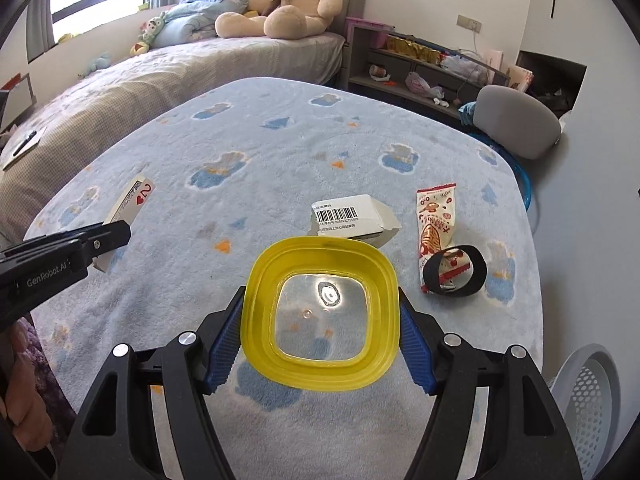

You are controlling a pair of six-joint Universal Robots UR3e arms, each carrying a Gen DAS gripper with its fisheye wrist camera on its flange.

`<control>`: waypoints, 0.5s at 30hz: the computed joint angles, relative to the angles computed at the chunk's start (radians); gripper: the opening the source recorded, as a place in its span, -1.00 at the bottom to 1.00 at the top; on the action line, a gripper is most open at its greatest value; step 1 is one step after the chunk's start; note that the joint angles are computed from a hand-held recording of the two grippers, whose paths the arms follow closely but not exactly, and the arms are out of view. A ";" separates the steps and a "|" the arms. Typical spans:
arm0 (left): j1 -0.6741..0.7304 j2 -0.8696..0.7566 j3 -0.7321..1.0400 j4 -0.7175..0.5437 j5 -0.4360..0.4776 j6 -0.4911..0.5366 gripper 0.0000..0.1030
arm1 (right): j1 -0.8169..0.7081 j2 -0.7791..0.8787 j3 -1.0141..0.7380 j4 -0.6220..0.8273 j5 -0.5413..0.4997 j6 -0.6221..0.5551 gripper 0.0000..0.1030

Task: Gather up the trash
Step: 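Carry card and yellow ring over the gray basket and open both tools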

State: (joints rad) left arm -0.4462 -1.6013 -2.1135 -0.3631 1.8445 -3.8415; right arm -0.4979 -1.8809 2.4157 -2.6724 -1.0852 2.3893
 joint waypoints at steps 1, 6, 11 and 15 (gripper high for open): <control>0.001 0.010 -0.007 0.001 0.001 0.001 -0.70 | 0.008 0.013 -0.006 -0.012 -0.004 0.009 0.31; 0.020 0.058 -0.049 0.004 -0.004 0.010 -0.69 | 0.065 0.116 -0.076 -0.038 -0.002 0.068 0.30; 0.042 0.103 -0.085 0.003 -0.004 0.016 -0.70 | 0.125 0.166 -0.104 -0.064 -0.015 0.105 0.30; 0.052 0.124 -0.099 -0.001 -0.009 0.024 -0.69 | 0.142 0.201 -0.149 -0.059 -0.017 0.121 0.30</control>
State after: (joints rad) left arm -0.3940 -1.4778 -2.2126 -0.3636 1.8359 -3.8176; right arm -0.3562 -1.6794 2.2667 -2.7309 -1.1018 2.5100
